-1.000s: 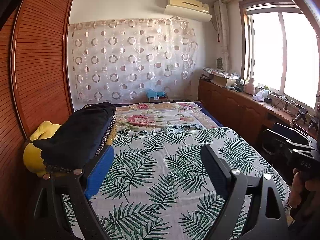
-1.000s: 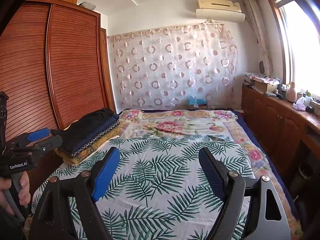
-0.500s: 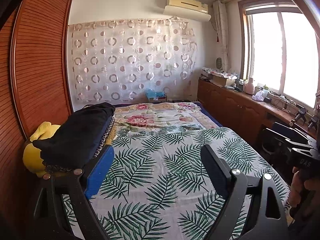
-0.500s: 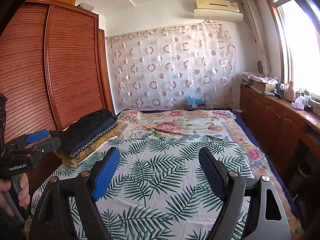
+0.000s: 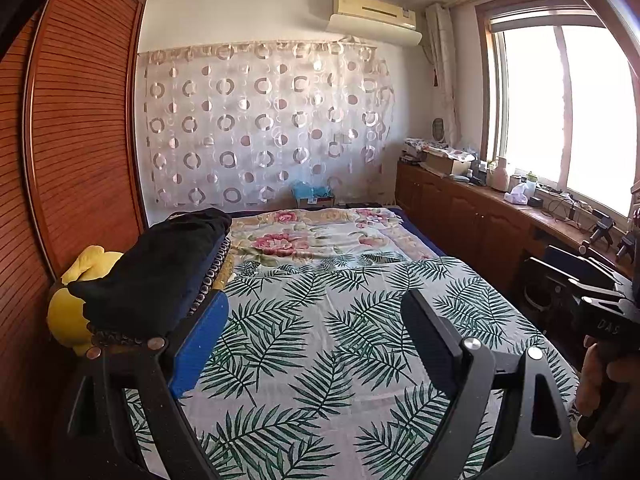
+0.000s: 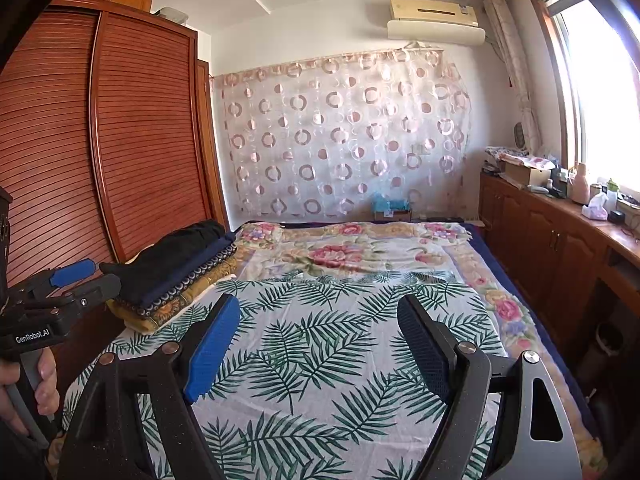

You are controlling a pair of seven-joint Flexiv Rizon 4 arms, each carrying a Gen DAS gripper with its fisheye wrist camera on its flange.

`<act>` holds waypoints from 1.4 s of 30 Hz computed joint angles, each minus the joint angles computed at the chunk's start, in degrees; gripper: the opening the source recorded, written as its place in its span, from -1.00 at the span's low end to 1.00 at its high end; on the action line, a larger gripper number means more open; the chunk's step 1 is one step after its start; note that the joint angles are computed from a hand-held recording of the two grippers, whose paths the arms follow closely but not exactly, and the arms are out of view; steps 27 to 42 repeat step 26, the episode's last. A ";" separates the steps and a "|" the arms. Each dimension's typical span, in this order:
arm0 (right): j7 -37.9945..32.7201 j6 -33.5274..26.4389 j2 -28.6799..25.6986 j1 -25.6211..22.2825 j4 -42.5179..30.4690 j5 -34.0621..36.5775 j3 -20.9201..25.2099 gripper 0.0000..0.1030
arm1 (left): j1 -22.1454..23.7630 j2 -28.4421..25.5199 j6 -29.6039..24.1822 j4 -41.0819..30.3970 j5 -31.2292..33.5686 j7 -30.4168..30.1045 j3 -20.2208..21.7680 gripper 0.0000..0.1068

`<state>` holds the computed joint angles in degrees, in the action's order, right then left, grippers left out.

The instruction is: Fold small clothes

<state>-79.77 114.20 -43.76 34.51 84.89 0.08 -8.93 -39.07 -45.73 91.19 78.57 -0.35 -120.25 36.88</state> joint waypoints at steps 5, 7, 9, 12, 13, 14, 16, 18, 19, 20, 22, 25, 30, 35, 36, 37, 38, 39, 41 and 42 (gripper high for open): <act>-0.13 0.17 0.11 -0.62 0.08 -0.50 0.52 0.60 | 0.09 0.01 0.16 0.05 0.02 -0.04 -0.11 0.66; -0.13 0.23 0.11 -1.16 0.07 -0.97 1.02 0.61 | 0.06 -0.04 0.17 0.04 0.03 0.00 -0.04 0.66; -0.11 0.23 0.07 -1.20 0.03 -0.99 1.08 0.61 | 0.04 -0.02 0.16 0.02 0.00 0.04 -0.02 0.66; -0.11 0.26 -0.03 -1.63 -0.03 -1.48 1.53 0.61 | -0.04 -0.05 0.10 -0.02 -0.03 -0.03 0.07 0.66; -0.05 0.19 -0.02 -1.80 -0.08 -1.64 1.66 0.61 | -0.06 -0.10 0.12 -0.03 -0.03 -0.07 0.09 0.66; -0.02 0.23 -0.05 -2.03 -0.08 -1.87 1.88 0.61 | -0.01 0.00 0.10 0.01 0.00 -0.01 0.02 0.66; 0.11 0.12 -0.02 -2.36 -0.16 -2.20 2.15 0.61 | -0.11 -0.15 0.15 -0.05 0.00 -0.16 0.20 0.66; 0.18 0.14 -0.06 -2.54 -0.18 -2.42 2.26 0.61 | -0.07 -0.06 0.11 -0.05 -0.03 -0.09 0.12 0.66; 0.21 0.26 -0.12 -2.62 -0.15 -2.54 2.37 0.60 | -0.07 -0.02 0.06 -0.08 -0.03 -0.08 0.14 0.66; 0.23 0.27 -0.13 -2.66 -0.18 -2.58 2.34 0.61 | -0.05 -0.06 0.07 -0.09 -0.01 -0.09 0.10 0.66; 0.29 0.20 -0.20 -2.81 -0.29 -2.77 2.45 0.61 | -0.02 -0.07 0.11 -0.08 0.01 -0.12 0.06 0.66; 0.36 0.36 -0.23 -2.87 -0.22 -2.86 2.52 0.61 | 0.03 0.01 0.12 -0.01 0.04 -0.07 -0.01 0.66; 0.37 0.40 -0.30 -2.93 -0.23 -2.93 2.58 0.61 | 0.13 0.09 0.13 0.00 0.03 -0.01 -0.16 0.66; 0.37 0.40 -0.30 -2.93 -0.23 -2.93 2.58 0.61 | 0.13 0.09 0.13 0.00 0.03 -0.01 -0.16 0.66; 0.37 0.40 -0.30 -2.93 -0.23 -2.93 2.58 0.61 | 0.13 0.09 0.13 0.00 0.03 -0.01 -0.16 0.66; 0.37 0.40 -0.30 -2.93 -0.23 -2.93 2.58 0.61 | 0.13 0.09 0.13 0.00 0.03 -0.01 -0.16 0.66; 0.37 0.40 -0.30 -2.93 -0.23 -2.93 2.58 0.61 | 0.13 0.09 0.13 0.00 0.03 -0.01 -0.16 0.66; 0.37 0.40 -0.30 -2.93 -0.23 -2.93 2.58 0.61 | 0.13 0.09 0.13 0.00 0.03 -0.01 -0.16 0.66; 0.37 0.40 -0.30 -2.93 -0.23 -2.93 2.58 0.61 | 0.13 0.09 0.13 0.00 0.03 -0.01 -0.16 0.66; 0.37 0.40 -0.30 -2.93 -0.23 -2.93 2.58 0.61 | 0.13 0.09 0.13 0.00 0.03 -0.01 -0.16 0.66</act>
